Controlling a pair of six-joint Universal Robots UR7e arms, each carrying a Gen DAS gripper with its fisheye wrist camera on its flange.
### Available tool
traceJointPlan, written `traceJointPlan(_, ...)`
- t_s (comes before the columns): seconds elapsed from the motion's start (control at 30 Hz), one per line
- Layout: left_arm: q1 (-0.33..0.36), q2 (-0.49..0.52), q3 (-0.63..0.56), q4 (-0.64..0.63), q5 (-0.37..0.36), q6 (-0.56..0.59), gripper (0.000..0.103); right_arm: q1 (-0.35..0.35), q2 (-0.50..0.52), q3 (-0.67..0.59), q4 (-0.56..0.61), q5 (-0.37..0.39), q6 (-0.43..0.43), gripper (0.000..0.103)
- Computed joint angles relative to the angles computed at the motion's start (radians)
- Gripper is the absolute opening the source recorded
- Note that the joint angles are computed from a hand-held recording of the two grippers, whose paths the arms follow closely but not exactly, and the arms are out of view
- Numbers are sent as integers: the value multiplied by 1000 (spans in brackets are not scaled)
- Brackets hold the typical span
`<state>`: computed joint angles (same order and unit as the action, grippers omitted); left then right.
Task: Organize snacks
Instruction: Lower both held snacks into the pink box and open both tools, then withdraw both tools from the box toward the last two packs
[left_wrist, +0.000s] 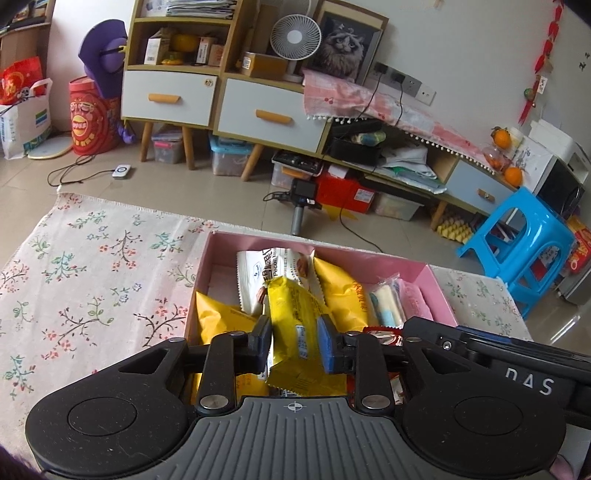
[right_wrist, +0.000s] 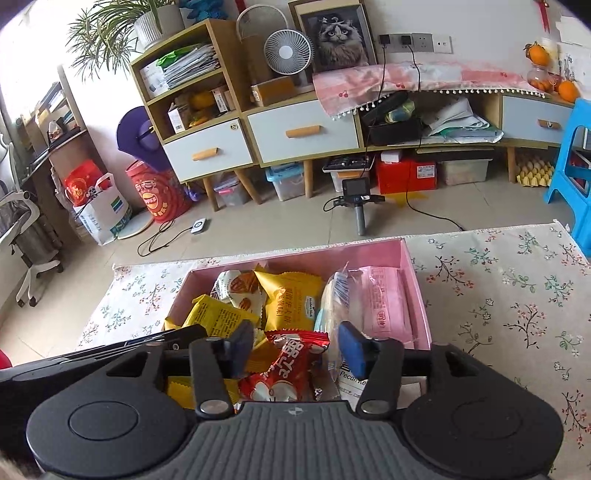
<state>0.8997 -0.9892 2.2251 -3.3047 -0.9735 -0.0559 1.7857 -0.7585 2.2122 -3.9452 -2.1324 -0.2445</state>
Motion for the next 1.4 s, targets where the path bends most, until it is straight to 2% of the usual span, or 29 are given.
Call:
traceJointPlan(0.17,-7,-15,13,13,-5,6,33,11,-2,8,-13,-10,-17,55)
traceJointPlan(0.33,-16,-32,30,23,-1,6,47,17,-13,20,-24,-16,-20,61)
traceJointPlan(0.6,-22,-72,56,52,-2,11,61,27,-22,38,-23,-36,-29,73)
traceJointPlan(1.07,-32,-191,140,150,7,54,81,32,-65,116,-25,-69,-66,81)
traceJointPlan(1.4,-67,-265,218,266,36,15,88,9,-121,234,-93,-94,-99,85)
